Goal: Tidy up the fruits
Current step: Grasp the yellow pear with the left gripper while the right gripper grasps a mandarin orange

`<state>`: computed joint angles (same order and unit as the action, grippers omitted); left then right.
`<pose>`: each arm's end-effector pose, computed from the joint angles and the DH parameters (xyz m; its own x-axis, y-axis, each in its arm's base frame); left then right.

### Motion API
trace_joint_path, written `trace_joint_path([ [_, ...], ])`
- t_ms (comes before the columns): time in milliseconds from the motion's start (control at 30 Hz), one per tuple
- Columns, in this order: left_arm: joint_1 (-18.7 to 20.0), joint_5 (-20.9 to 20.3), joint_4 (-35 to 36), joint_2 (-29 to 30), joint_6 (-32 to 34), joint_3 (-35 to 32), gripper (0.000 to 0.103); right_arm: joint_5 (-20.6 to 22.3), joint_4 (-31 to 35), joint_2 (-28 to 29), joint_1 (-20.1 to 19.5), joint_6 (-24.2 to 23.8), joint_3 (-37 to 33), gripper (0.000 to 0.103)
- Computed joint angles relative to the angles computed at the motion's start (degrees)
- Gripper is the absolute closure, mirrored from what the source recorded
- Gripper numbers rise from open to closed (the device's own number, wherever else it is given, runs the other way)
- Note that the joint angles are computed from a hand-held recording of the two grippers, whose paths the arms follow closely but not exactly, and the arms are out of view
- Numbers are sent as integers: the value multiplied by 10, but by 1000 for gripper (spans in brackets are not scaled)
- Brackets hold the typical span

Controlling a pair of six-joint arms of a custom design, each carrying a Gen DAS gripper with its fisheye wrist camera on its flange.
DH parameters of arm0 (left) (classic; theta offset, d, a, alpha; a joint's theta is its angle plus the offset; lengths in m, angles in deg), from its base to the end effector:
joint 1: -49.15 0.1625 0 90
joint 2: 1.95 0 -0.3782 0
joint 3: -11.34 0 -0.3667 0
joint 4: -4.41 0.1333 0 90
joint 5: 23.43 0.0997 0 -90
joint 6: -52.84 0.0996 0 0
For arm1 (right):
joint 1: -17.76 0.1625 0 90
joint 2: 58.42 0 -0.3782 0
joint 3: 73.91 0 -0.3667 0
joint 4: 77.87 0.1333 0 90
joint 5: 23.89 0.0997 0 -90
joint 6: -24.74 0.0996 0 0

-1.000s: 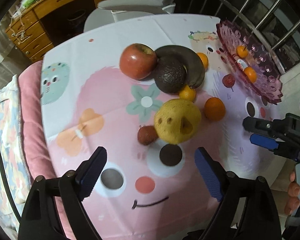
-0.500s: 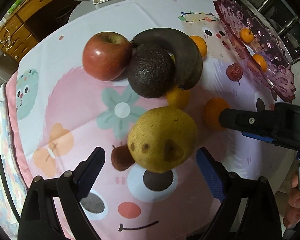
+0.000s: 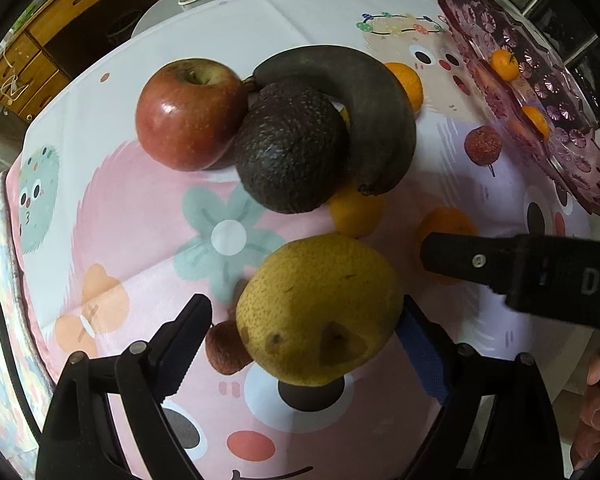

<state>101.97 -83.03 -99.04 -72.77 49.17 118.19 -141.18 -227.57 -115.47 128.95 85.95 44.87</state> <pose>-0.1436 -0.4934 0.1864 -0.6043 0.6276 -0.4909 0.5204 0.7774 0.3533 0.2537 -0.4120 0.0649 -0.7128 0.6546 0.2517 0.5471 0.7436 -0.3845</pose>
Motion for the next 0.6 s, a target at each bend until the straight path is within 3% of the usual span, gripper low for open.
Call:
trace_joint_path([
  [200, 0, -12, -4, 7, 1, 0, 29, -5, 37, 16, -3, -16, -31, 42],
  [367, -5, -17, -1, 15, -21, -3, 30, -3, 51, 39, 0, -44, -62, 57],
  [600, -1, -29, 7, -5, -35, 3, 31, 1, 66, 45, 6, -36, -72, 58],
])
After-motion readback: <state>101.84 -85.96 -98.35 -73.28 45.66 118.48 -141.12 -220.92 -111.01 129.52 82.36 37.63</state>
